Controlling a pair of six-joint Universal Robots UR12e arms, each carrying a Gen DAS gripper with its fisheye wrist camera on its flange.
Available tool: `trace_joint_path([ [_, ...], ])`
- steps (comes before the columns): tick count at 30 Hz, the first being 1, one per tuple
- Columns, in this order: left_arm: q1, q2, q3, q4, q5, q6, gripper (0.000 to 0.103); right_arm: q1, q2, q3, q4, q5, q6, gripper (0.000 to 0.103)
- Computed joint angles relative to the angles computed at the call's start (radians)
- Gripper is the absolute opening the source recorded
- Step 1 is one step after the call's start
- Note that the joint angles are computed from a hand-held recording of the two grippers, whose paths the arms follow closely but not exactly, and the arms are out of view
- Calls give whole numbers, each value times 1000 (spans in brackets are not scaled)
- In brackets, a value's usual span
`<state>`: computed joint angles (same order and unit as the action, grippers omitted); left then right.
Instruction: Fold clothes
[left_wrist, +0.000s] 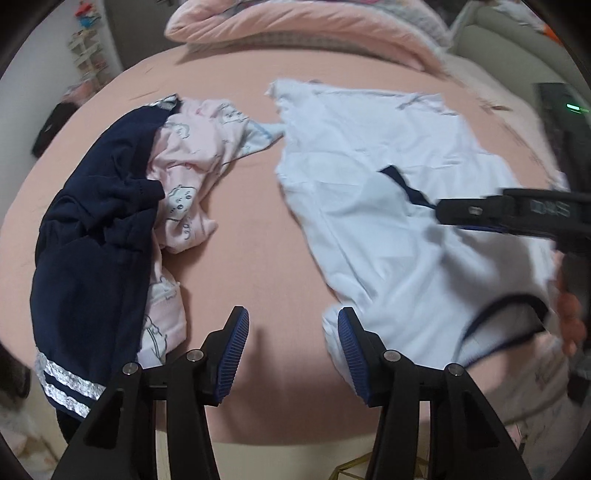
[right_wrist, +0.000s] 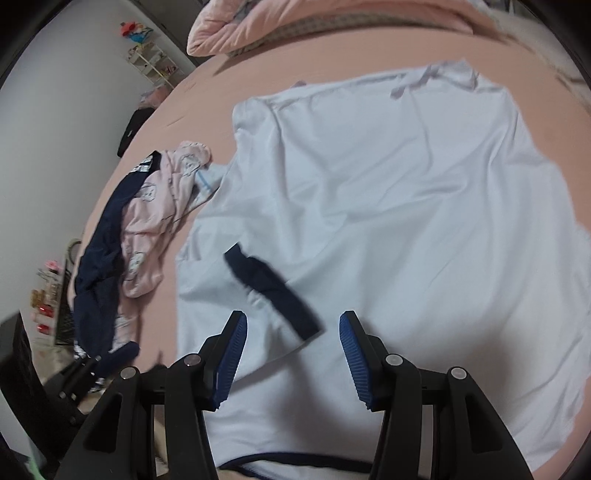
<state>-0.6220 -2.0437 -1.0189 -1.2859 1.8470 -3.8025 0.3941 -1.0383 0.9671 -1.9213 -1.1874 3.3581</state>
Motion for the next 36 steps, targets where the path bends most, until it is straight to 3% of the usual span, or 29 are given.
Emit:
trace_joint_path([
  [5, -2, 27, -50, 67, -61, 32, 47, 18, 2, -14, 30, -58, -45, 52],
  [10, 17, 49, -109, 170, -189, 6, 48, 13, 4, -15, 52, -20, -26, 52],
  [14, 19, 41, -114, 213, -201, 23, 48, 15, 9, -23, 70, -26, -27, 52],
  [19, 27, 39, -144, 292, -236, -18, 47, 9, 9, -24, 87, 20, -18, 52],
  [22, 7, 33, -139, 304, -151, -26, 15, 14, 14, -35, 111, 7, -36, 52],
  [27, -18, 33, -136, 305, -31, -44, 8, 22, 11, -33, 112, 5, -58, 52],
  [29, -32, 35, -136, 310, 13, 0, 7, 27, 8, -30, 106, 0, -61, 52],
  [31, -37, 38, -138, 321, 11, 33, 7, 32, 5, -25, 98, -7, -59, 52],
  [36, -69, 9, -82, 193, 114, 73, 7, 37, -5, -7, 76, 64, -68, 52],
])
